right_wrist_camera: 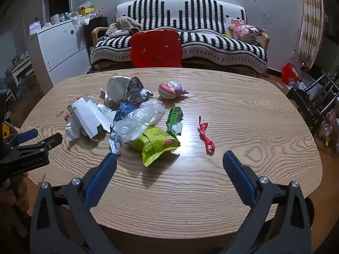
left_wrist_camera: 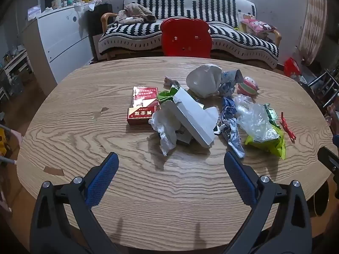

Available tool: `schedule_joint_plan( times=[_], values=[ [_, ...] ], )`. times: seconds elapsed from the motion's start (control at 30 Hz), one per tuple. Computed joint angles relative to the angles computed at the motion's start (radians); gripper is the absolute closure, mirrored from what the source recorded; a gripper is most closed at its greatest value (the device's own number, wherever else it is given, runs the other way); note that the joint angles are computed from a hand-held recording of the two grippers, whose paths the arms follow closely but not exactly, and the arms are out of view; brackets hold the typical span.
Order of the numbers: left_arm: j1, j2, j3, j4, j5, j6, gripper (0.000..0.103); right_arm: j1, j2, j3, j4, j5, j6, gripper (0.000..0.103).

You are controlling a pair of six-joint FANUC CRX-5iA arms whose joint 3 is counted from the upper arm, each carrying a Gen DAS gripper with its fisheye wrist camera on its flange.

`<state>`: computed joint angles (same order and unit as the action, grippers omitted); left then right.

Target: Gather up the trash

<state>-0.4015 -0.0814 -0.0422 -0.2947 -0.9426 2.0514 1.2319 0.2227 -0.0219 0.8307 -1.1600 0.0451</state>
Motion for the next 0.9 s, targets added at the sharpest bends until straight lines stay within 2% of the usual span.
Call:
schedule_joint_plan(
  times=[0.9],
  values=[
    [-0.009,-0.002,0.014,-0.014,-0.017,-0.001,0.006,0.003,-0.007,-0.008,0.011,0.003,-0.011,0.006]
  ],
)
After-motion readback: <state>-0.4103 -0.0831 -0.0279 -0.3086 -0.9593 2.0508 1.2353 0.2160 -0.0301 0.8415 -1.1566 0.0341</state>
